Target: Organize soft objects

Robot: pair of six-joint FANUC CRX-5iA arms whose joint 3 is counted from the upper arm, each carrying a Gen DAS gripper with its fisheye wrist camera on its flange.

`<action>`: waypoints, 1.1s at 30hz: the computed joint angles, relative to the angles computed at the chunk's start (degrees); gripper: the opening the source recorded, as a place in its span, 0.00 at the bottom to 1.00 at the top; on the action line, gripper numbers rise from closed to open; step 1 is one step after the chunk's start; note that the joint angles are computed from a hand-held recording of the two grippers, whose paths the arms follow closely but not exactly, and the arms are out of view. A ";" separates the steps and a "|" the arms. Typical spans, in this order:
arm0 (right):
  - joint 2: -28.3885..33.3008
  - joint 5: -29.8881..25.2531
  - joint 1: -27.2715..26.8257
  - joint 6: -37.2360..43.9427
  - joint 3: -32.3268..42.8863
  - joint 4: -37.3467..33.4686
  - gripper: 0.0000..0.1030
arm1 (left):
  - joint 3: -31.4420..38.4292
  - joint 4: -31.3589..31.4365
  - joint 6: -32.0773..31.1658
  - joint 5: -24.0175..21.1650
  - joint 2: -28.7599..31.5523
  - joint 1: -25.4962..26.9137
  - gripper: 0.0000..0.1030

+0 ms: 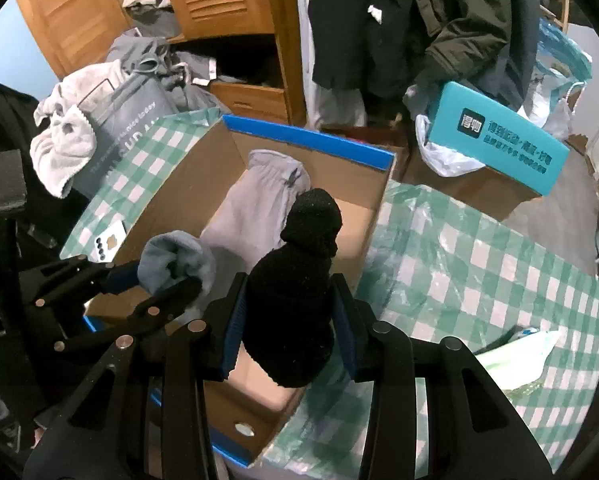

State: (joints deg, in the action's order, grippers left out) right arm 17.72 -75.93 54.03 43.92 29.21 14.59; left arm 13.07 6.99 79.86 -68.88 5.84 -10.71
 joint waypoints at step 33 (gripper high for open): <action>-0.62 -2.97 -0.72 -6.50 -2.04 2.83 0.72 | 3.19 -4.54 2.97 -1.75 0.85 -1.65 0.53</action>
